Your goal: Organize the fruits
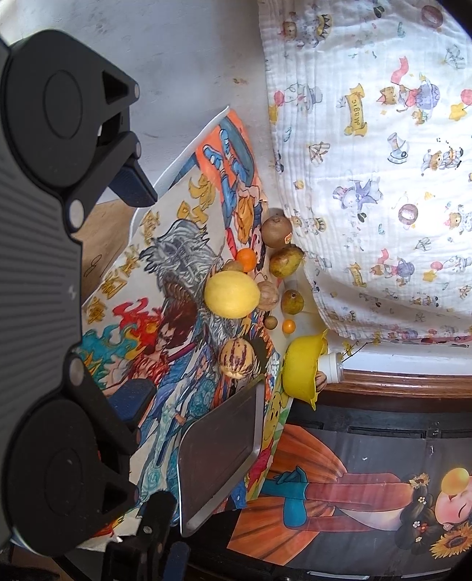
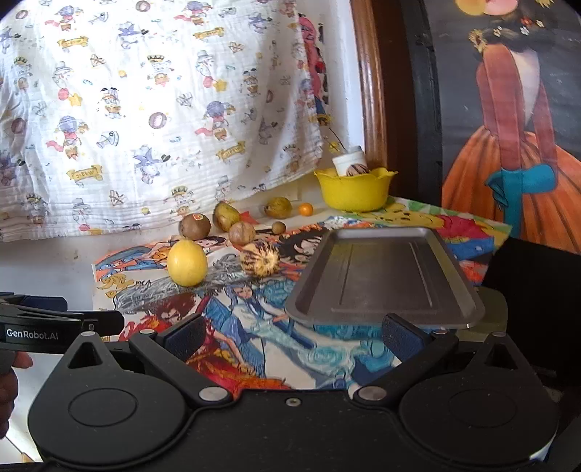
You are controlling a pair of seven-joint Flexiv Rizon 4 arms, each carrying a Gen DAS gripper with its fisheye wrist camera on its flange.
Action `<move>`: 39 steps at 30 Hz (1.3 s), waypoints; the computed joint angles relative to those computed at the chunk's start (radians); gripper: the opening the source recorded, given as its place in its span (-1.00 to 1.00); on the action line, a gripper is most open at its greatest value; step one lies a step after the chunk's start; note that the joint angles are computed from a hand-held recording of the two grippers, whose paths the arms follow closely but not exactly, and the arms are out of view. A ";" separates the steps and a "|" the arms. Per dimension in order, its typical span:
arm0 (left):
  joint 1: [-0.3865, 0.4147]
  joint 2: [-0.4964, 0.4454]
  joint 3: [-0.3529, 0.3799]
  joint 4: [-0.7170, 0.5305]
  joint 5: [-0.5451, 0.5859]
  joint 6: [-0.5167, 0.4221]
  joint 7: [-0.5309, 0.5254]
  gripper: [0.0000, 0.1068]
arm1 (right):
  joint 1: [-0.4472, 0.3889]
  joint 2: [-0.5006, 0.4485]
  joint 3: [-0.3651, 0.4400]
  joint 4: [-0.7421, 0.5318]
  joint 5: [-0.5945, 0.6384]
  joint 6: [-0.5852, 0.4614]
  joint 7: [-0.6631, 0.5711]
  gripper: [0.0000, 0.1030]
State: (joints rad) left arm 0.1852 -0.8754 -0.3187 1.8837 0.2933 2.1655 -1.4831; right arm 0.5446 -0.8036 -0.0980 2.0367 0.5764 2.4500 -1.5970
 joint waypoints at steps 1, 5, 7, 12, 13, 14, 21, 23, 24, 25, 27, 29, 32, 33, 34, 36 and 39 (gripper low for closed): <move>0.001 -0.001 -0.001 -0.003 0.002 0.000 0.001 0.92 | -0.012 0.004 0.004 0.002 -0.021 -0.004 0.003 0.99; 0.020 -0.017 -0.015 -0.054 0.028 -0.018 0.019 0.92 | -0.069 0.036 0.010 0.004 -0.128 -0.046 0.014 0.99; 0.027 -0.021 -0.023 -0.064 0.035 -0.022 0.026 0.92 | -0.092 0.048 0.004 -0.002 -0.185 -0.070 0.009 0.99; 0.104 -0.055 -0.131 -0.174 0.100 -0.136 0.090 0.92 | -0.162 0.081 -0.007 -0.029 -0.355 -0.148 -0.023 0.99; 0.107 -0.058 -0.146 -0.192 0.096 -0.161 0.110 0.92 | -0.171 0.081 -0.013 -0.040 -0.381 -0.163 -0.034 0.99; 0.111 -0.060 -0.156 -0.197 0.089 -0.169 0.127 0.92 | -0.181 0.082 -0.018 -0.052 -0.408 -0.179 -0.046 0.99; 0.108 -0.099 -0.216 -0.290 0.006 -0.302 0.253 0.92 | -0.361 0.057 0.056 -0.162 -0.753 -0.299 -0.095 0.99; 0.111 -0.108 -0.240 -0.309 -0.038 -0.355 0.275 0.92 | -0.430 0.040 0.100 -0.204 -0.883 -0.338 -0.102 0.99; 0.110 -0.123 -0.253 -0.324 -0.069 -0.386 0.281 0.92 | -0.460 0.028 0.122 -0.228 -0.938 -0.361 -0.100 0.99; 0.107 -0.128 -0.257 -0.331 -0.094 -0.400 0.287 0.92 | -0.487 0.015 0.143 -0.255 -0.989 -0.388 -0.094 0.99; 0.097 -0.137 -0.265 -0.348 -0.147 -0.431 0.295 0.92 | -0.546 -0.018 0.200 -0.312 -1.087 -0.446 -0.076 0.99; 0.083 -0.156 -0.264 -0.369 -0.194 -0.443 0.304 0.90 | -0.598 -0.057 0.258 -0.370 -1.161 -0.503 -0.054 0.98; 0.049 -0.167 -0.241 -0.397 -0.265 -0.457 0.312 0.82 | -0.647 -0.118 0.333 -0.444 -1.224 -0.566 -0.043 0.91; 0.040 -0.168 -0.237 -0.403 -0.287 -0.465 0.316 0.78 | -0.664 -0.136 0.359 -0.462 -1.238 -0.586 -0.044 0.88; 0.034 -0.170 -0.236 -0.408 -0.306 -0.472 0.323 0.77 | -0.672 -0.153 0.377 -0.482 -1.245 -0.605 -0.048 0.84; 0.023 -0.175 -0.232 -0.415 -0.339 -0.478 0.340 0.70 | -0.691 -0.183 0.417 -0.516 -1.252 -0.641 -0.065 0.79; -0.002 -0.186 -0.218 -0.439 -0.385 -0.488 0.367 0.58 | -0.704 -0.222 0.454 -0.557 -1.242 -0.669 -0.106 0.73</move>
